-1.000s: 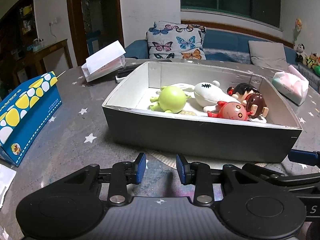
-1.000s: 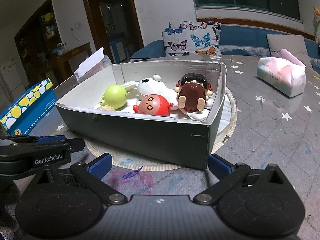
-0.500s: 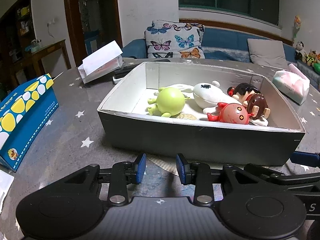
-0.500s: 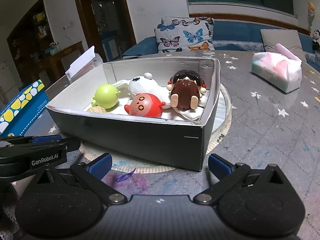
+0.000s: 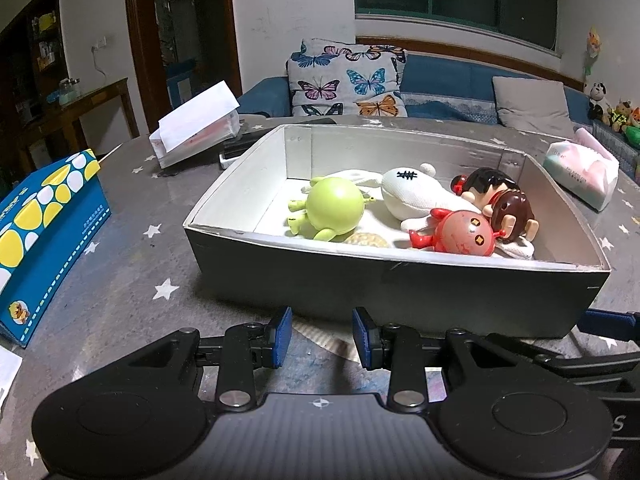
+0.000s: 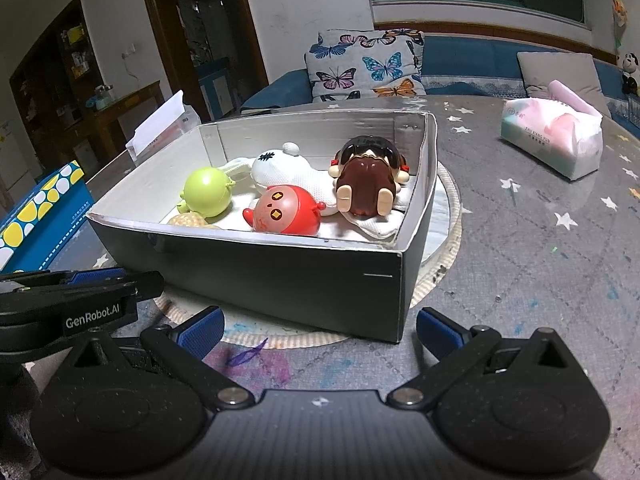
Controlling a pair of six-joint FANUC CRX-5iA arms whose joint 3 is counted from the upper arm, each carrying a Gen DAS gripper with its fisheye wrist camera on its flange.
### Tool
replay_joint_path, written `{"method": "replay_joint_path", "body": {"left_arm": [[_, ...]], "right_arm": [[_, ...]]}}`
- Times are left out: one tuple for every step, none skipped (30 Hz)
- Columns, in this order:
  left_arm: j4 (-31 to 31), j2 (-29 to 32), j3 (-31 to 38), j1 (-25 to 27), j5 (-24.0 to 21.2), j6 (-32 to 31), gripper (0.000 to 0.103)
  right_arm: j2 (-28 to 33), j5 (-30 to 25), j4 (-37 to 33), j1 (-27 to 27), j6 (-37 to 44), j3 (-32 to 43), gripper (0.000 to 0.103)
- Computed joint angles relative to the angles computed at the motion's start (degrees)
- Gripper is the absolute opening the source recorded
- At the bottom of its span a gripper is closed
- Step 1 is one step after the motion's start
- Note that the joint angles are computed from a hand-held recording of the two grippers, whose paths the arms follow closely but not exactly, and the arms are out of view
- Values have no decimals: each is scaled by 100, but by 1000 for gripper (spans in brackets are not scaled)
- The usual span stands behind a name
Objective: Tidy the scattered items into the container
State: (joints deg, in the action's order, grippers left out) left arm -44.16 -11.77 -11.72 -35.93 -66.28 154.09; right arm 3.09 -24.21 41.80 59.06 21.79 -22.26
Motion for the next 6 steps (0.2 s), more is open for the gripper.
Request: {"method": "replay_joint_path", "body": {"left_arm": [[-7,-19,-12,3,37,19,36],[-25,-38,-23,0,68,53,36],[-70,-43,-21,-25,62,102,36],[-122,-34,-5,-58,32,135,36],[-136,-29,5,-70,18,126,36],[-102,-43,-5,-53,49,91,36]], "right_arm": [[0,9,14,-3,-10,-4,103],[-6,27,39,-8,-34,-19,103],[-12,46,60,-13,-57,-31,103],[-17,61,83,-17,-79,-42,103],[-16,60,102,-16,-95,-46,103],[-16,57,114,-15,-105,-49,103]]}}
